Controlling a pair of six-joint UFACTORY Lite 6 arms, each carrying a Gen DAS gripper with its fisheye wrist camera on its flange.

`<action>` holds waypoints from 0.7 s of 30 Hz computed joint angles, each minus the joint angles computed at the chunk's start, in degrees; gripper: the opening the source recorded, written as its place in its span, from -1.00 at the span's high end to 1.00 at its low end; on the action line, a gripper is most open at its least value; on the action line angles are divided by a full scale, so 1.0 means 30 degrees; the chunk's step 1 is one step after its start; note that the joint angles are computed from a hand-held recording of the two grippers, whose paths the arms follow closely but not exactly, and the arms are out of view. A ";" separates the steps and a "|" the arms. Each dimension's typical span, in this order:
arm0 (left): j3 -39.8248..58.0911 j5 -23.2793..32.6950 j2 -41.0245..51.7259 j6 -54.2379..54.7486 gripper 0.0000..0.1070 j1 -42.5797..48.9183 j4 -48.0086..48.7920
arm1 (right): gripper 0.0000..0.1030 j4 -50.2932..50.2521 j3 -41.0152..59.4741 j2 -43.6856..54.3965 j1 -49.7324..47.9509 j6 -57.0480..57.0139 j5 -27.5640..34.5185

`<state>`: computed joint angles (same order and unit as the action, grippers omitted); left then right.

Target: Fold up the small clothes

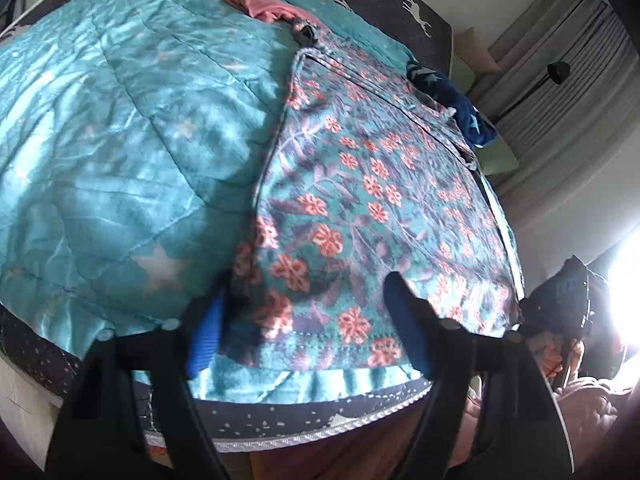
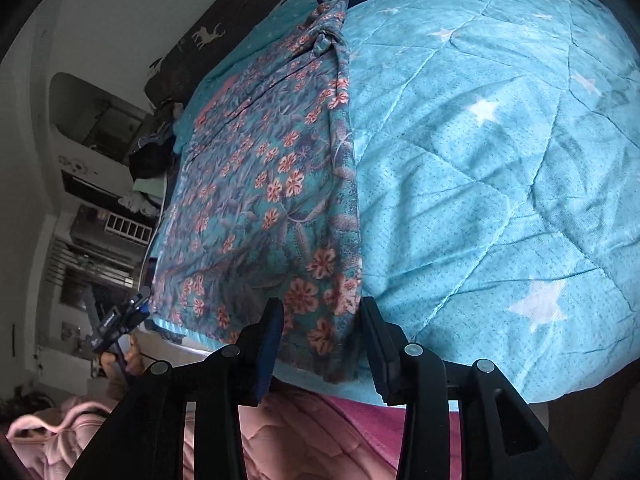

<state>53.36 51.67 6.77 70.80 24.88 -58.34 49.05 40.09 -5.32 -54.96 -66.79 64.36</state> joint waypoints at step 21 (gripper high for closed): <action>-0.1184 0.0881 -0.1624 -0.1500 -0.10 0.0562 0.0867 | 0.02 -0.1383 0.1827 0.2179 -0.3859 -0.0903 0.2499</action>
<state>49.80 54.31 1.89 66.30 26.57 -55.74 44.91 45.57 1.22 -66.54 -69.50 71.86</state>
